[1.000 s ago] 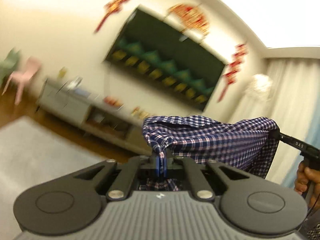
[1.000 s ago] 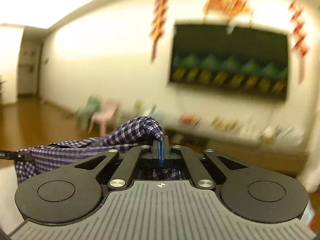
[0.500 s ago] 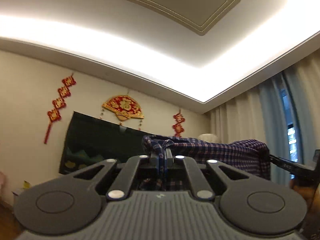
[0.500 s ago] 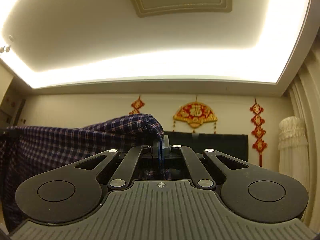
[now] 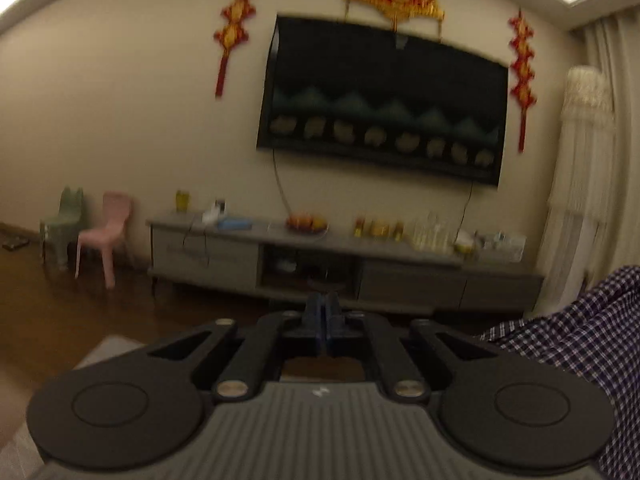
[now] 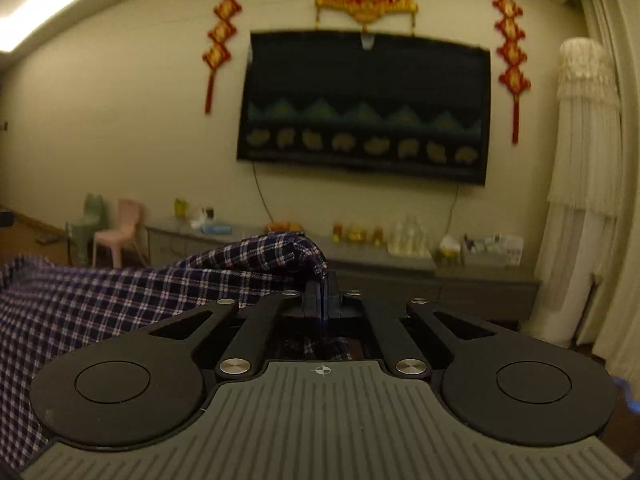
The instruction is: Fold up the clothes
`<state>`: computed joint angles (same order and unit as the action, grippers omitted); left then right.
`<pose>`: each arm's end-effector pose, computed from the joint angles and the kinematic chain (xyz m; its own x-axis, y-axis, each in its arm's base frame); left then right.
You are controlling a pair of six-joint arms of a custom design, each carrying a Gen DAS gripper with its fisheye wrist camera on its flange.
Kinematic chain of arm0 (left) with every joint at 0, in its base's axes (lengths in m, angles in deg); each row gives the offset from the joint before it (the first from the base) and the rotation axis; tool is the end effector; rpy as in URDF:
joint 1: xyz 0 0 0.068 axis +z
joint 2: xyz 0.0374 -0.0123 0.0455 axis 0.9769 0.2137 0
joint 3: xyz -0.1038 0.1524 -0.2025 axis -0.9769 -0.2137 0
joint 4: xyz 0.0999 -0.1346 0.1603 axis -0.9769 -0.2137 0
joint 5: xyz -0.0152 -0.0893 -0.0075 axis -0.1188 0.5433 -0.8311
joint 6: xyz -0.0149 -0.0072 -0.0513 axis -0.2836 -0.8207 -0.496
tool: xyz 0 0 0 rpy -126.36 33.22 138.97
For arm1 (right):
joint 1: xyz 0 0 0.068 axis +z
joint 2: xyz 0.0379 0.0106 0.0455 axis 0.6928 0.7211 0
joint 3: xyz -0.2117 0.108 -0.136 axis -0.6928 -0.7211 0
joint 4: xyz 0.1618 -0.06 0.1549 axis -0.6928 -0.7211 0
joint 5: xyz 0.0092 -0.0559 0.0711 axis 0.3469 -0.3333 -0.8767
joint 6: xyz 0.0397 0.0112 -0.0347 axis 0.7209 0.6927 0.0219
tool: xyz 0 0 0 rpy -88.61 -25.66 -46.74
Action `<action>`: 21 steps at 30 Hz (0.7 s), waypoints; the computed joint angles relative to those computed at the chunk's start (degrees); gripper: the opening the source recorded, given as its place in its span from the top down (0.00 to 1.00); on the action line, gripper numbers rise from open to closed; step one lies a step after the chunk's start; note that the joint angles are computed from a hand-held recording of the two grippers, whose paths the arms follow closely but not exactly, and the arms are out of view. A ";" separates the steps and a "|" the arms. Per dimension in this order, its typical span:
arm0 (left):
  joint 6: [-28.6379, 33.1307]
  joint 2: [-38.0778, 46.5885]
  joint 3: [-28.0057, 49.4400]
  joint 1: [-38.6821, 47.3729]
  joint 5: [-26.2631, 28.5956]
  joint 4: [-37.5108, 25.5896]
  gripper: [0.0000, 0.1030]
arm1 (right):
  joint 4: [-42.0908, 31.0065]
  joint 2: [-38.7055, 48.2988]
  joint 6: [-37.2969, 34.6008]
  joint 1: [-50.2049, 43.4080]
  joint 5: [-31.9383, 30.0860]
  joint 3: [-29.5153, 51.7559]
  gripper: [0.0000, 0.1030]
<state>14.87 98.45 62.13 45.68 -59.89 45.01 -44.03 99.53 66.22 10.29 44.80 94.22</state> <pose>0.1434 -0.0667 0.3070 -0.3484 -0.1071 -0.9312 -0.0935 0.9925 -0.0792 0.1710 -0.0845 0.4648 -0.2312 -0.1591 -0.9598 -0.2167 0.9702 -0.1086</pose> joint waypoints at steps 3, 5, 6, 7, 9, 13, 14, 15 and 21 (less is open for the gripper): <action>1.38 5.35 -13.33 11.25 14.11 8.67 0.97 | 12.86 4.03 -1.97 14.44 19.56 -18.55 1.00; 2.53 8.55 -20.39 14.03 20.22 13.93 0.95 | 20.35 9.51 -3.59 18.03 26.75 -27.46 1.00; 2.76 9.78 -22.00 14.58 22.06 14.98 0.92 | 23.10 11.97 -4.60 18.65 28.86 -30.83 1.00; 3.15 10.17 -22.82 15.74 24.56 14.94 0.86 | 24.90 13.89 -5.79 18.52 29.88 -33.76 1.00; 3.22 8.72 -21.66 17.22 28.41 11.05 0.73 | 24.64 17.01 -6.88 18.19 30.57 -34.12 0.77; 0.89 6.69 -20.32 15.20 29.33 8.17 0.37 | 20.97 15.35 -8.78 13.61 25.95 -32.62 0.57; -0.69 7.24 -18.79 13.64 28.88 6.88 0.32 | 19.46 14.22 -8.29 11.88 23.77 -31.53 0.52; -2.07 8.51 -17.50 12.26 28.48 6.50 0.25 | 17.53 13.09 -7.83 9.99 21.24 -30.28 0.46; -15.91 17.41 -17.06 6.72 16.07 8.16 0.57 | 2.96 4.71 -15.06 -1.43 7.90 -28.70 0.32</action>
